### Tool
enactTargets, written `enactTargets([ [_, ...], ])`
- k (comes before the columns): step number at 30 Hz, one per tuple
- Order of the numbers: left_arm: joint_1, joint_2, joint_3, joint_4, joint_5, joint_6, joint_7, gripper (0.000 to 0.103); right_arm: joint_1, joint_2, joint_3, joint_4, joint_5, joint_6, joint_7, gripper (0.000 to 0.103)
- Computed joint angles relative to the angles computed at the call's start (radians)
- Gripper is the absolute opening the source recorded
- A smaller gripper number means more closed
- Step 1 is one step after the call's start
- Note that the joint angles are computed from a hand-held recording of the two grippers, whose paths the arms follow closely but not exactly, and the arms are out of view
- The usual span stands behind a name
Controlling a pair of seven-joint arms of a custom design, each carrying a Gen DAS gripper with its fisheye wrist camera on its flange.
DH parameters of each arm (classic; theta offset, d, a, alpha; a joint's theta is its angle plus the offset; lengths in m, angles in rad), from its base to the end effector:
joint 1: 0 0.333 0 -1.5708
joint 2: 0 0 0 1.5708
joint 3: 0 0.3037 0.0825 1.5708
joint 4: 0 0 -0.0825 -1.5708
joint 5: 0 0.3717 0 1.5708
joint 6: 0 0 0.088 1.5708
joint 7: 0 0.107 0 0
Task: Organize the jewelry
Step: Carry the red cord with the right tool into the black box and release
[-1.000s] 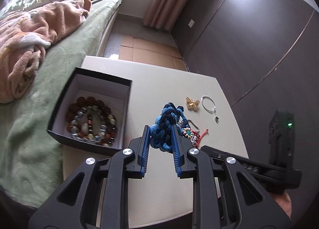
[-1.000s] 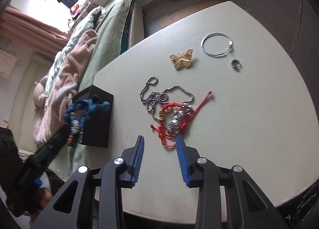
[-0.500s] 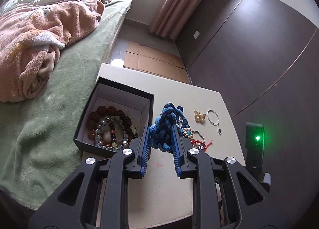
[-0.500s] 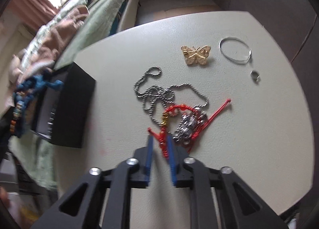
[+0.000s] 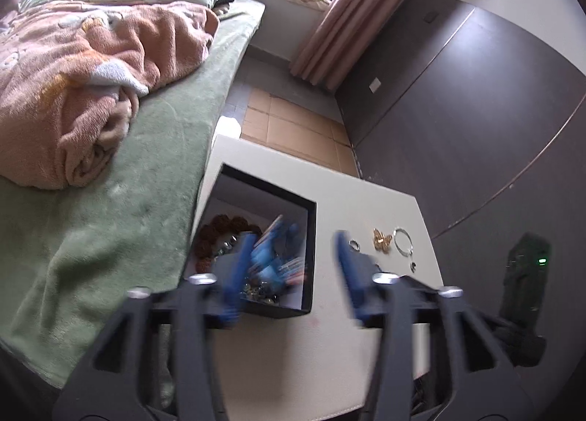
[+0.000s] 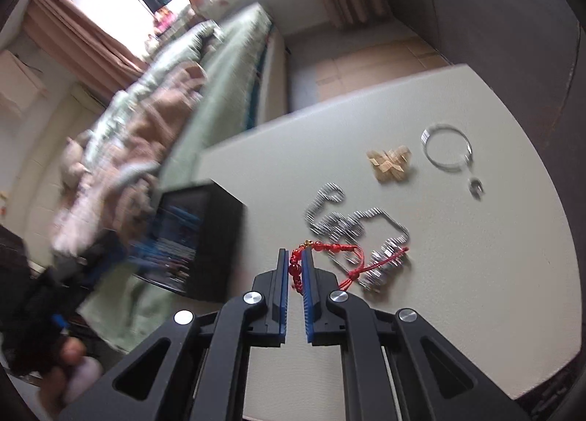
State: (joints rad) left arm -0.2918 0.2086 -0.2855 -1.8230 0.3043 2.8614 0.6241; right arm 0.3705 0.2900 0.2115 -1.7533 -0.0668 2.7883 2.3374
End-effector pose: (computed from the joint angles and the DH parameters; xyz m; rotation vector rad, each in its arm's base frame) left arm 0.5428 -0.3558 0.5181 -2.0608 1.7798 -1.2051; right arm 0.5668 0.3585 0.4896 -1.5476 1.8235 -0.0942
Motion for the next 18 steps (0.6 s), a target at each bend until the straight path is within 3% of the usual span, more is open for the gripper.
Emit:
enactTargets([
  [1,-0.006,-0.004,0.01,-0.003,0.019,0.003,-0.019,0.071,-0.005,-0.006,0.006,-0.009,0.01,0.034,-0.007,0.007],
  [3,-0.009,-0.013,0.021,-0.011,0.042,0.013,-0.046,0.076,-0.01,-0.009,0.017,-0.014,0.021,0.09,-0.017,0.007],
  [10,0.01,-0.04,0.033,-0.047,0.048,0.031,-0.105,0.086,-0.039,0.042,0.099,0.037,0.05,0.24,-0.08,0.007],
  [18,0.015,-0.075,0.064,-0.088,0.131,0.044,-0.242,0.092,-0.132,0.176,0.284,0.172,0.075,0.294,-0.167,0.007],
])
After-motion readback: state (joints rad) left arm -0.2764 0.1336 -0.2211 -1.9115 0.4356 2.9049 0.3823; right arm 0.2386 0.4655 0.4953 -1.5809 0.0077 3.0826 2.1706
